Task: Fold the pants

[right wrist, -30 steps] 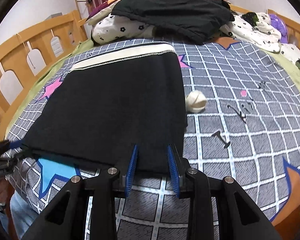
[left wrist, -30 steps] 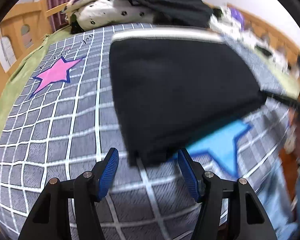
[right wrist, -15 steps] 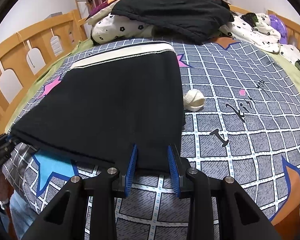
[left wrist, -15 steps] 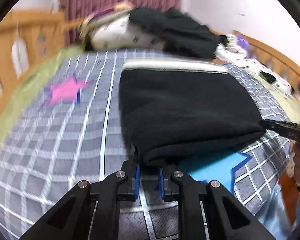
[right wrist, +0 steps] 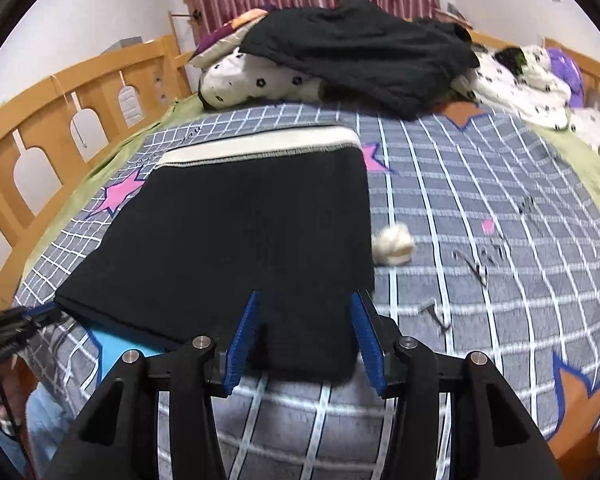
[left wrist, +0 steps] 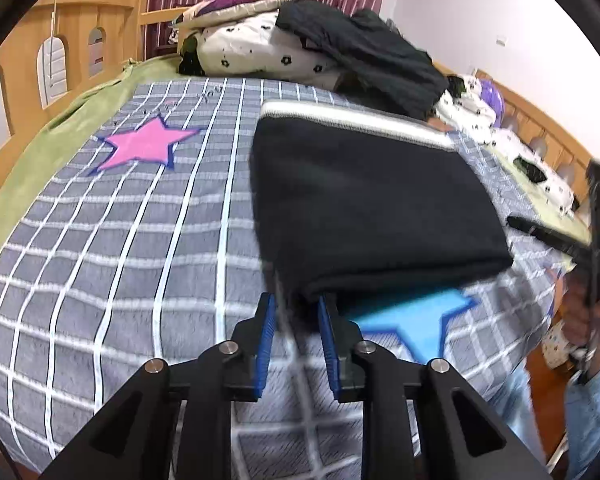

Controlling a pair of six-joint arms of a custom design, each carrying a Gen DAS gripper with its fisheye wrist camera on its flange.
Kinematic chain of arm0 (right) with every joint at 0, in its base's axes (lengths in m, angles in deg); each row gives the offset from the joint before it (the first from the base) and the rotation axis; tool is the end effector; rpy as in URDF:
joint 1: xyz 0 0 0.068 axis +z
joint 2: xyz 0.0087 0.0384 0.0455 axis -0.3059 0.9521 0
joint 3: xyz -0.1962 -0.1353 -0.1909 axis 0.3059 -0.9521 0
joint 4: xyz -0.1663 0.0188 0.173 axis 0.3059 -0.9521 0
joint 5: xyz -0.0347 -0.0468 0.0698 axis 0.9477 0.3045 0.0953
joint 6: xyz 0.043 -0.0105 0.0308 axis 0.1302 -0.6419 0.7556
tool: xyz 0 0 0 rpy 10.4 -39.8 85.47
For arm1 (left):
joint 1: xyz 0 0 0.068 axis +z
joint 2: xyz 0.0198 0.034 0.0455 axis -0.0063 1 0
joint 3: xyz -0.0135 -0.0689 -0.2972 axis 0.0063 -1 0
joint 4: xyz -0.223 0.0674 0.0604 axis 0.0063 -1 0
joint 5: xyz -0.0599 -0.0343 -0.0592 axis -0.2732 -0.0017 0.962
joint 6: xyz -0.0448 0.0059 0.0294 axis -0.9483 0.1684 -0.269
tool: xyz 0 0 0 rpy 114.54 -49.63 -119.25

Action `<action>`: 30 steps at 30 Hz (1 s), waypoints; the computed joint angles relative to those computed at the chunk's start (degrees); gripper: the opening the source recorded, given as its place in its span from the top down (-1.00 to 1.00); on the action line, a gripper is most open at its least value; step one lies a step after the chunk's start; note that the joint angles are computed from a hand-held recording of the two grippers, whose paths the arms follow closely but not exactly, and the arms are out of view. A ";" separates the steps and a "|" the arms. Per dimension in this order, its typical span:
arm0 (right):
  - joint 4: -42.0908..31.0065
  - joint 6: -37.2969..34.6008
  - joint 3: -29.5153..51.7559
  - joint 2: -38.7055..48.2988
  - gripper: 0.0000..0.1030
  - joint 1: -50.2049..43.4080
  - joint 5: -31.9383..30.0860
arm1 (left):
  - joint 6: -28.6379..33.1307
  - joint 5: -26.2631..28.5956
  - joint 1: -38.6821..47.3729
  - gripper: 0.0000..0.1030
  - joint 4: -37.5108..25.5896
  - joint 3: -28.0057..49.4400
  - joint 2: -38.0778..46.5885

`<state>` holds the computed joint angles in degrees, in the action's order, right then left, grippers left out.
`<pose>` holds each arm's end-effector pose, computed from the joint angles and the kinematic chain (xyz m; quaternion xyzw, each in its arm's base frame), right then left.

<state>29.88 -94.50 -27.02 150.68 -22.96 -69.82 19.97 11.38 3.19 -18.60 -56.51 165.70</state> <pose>0.3492 -0.0141 0.1418 -0.2387 0.8880 0.1489 0.3637 0.1617 0.0091 0.1333 -0.1438 0.9124 -0.0486 0.3801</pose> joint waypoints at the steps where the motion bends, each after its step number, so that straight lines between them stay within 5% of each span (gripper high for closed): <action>1: 0.39 0.04 0.38 0.30 0.07 1.09 1.28 | -0.43 0.25 -0.05 0.58 -0.13 1.54 0.92; 7: 6.05 -0.78 -0.52 4.83 0.07 4.27 6.06 | 0.33 -0.97 -2.47 0.58 0.69 4.15 2.15; 10: 9.52 -2.77 -3.40 4.85 0.07 3.39 5.20 | 2.20 11.01 5.37 0.53 0.35 3.11 0.11; 13: 8.94 -3.46 -3.67 4.92 0.07 2.51 4.31 | 3.08 15.99 10.45 0.45 1.79 0.84 -2.19; 19: 4.16 1.21 -0.28 3.41 0.07 1.51 0.36 | 0.22 11.27 6.55 0.44 3.77 6.01 3.83; 24: 7.41 0.36 -0.60 5.49 0.08 3.84 3.43 | 0.81 -0.45 -2.47 0.40 1.93 11.92 15.64; 27: 9.65 -0.86 -2.40 6.29 0.07 2.65 2.39 | 1.56 -7.59 -7.20 0.33 15.26 4.81 20.23; 30: 7.17 -3.92 -2.44 6.08 0.07 2.17 2.74 | 0.84 -6.03 -6.16 0.29 9.10 5.07 15.40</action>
<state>37.05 -98.42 -29.46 156.76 -20.79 -67.07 20.81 5.35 -2.97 -9.49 -51.44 181.10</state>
